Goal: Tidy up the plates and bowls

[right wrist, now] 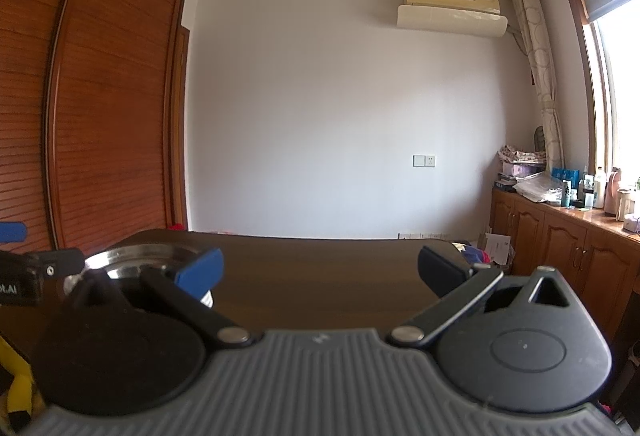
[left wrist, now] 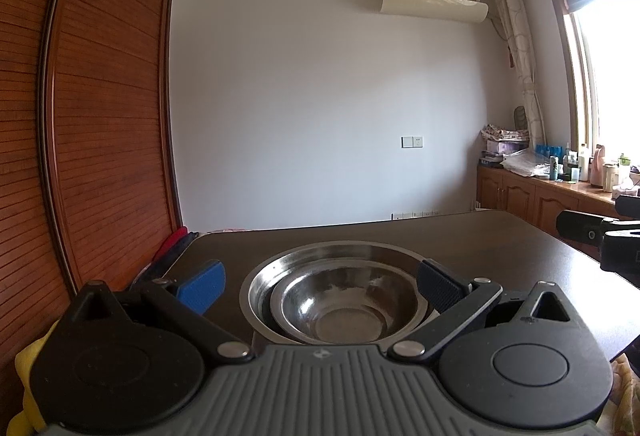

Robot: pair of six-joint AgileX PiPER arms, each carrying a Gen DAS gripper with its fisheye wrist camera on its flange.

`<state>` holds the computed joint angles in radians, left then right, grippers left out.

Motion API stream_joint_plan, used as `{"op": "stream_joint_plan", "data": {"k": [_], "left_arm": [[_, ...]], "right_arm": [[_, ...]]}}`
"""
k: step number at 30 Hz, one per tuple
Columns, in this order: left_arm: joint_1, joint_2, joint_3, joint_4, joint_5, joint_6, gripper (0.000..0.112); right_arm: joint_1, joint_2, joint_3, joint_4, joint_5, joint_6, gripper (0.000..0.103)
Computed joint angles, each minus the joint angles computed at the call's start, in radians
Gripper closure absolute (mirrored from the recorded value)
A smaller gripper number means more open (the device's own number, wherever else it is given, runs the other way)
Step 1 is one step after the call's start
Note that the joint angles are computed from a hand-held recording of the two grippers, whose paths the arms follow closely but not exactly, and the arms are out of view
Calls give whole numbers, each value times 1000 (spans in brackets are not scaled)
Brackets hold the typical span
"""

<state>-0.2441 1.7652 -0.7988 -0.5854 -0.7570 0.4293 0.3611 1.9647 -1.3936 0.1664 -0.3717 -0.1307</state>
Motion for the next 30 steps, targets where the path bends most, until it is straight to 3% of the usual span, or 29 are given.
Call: {"op": "stream_joint_plan", "data": {"k": [30], "left_arm": [[-2, -9, -3, -16, 4, 15, 9]], "right_arm": [[14, -4, 11, 65, -8, -63, 0]]}}
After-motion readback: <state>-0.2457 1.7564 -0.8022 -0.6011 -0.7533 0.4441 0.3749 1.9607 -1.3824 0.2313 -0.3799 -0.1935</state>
